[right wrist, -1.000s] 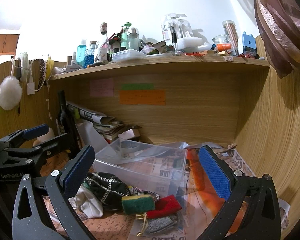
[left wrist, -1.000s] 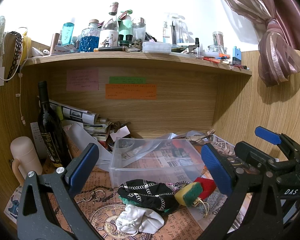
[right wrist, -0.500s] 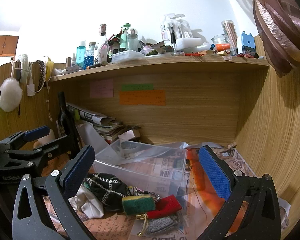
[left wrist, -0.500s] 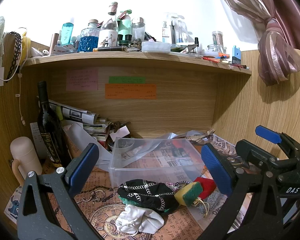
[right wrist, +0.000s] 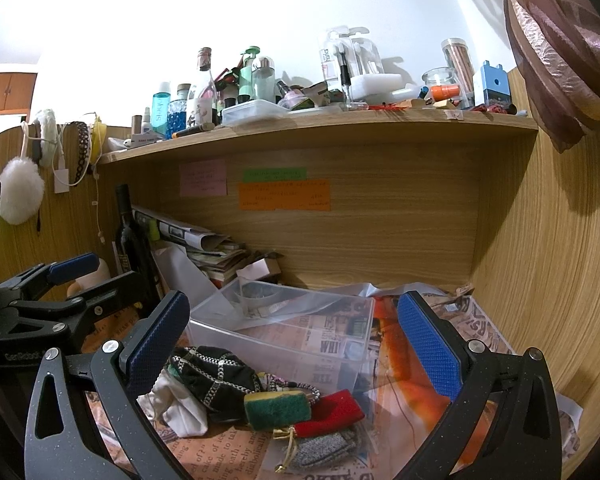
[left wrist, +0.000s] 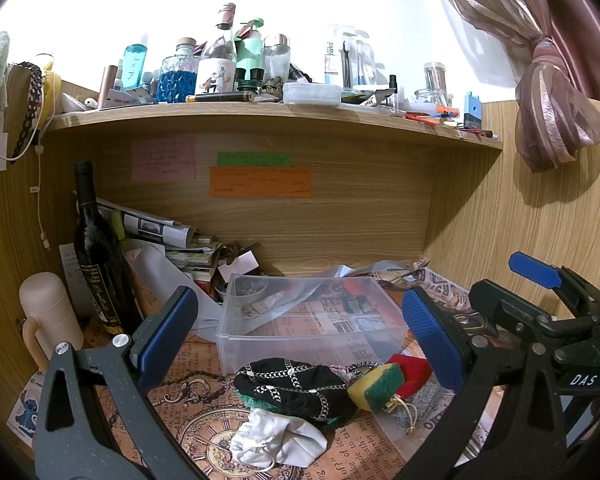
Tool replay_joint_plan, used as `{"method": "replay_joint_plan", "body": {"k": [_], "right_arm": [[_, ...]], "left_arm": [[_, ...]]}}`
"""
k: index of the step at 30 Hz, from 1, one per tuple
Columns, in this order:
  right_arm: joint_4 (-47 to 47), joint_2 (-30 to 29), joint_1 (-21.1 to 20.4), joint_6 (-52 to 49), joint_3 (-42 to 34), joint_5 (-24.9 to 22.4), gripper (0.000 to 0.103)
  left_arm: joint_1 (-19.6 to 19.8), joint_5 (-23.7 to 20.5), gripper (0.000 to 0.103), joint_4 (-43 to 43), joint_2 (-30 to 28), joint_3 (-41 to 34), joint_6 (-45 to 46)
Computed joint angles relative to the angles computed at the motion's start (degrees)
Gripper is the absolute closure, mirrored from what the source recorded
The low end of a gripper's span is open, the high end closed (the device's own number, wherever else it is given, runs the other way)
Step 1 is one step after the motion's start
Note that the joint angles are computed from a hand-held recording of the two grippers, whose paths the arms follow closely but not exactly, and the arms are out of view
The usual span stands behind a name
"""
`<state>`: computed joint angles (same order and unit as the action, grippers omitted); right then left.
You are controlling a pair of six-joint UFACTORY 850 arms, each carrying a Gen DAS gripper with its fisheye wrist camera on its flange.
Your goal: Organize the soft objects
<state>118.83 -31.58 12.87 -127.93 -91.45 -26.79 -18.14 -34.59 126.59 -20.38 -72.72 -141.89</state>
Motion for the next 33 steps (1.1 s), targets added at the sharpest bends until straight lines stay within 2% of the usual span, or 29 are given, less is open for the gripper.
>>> {"method": "replay_joint_plan", "body": {"k": [10,18,25,31,33], "right_arm": [[-0.5,-0.2,0.0,0.5,-0.3,0.1,0.000],[-3.9,-1.5,0.5,4.1,-1.6,2.8,0.000],[-20.0,-5.3,0.0,19.6,-5.5,5.4,0.000],[-40.0,-9.0,-0.2,38.9,-9.0,4.0,0.000],[-44.7,-10.0,-0.3,43.4,-10.1,2.8,0.000]], "left_arm": [[0.0,0.2,0.000,-0.7,-0.4,-0.4,0.5],[1.3,4.5,0.000,-3.8,-1.8,-1.2,2.0],[3.6,11.2,0.000,-10.4,-4.0,-1.7,6.9],[5.5,16.0,0.000,-16.0,-6.8,-3.5,10.5],[6.2,18.3,0.013,-17.8,-7.9,-4.7,12.3]]}}
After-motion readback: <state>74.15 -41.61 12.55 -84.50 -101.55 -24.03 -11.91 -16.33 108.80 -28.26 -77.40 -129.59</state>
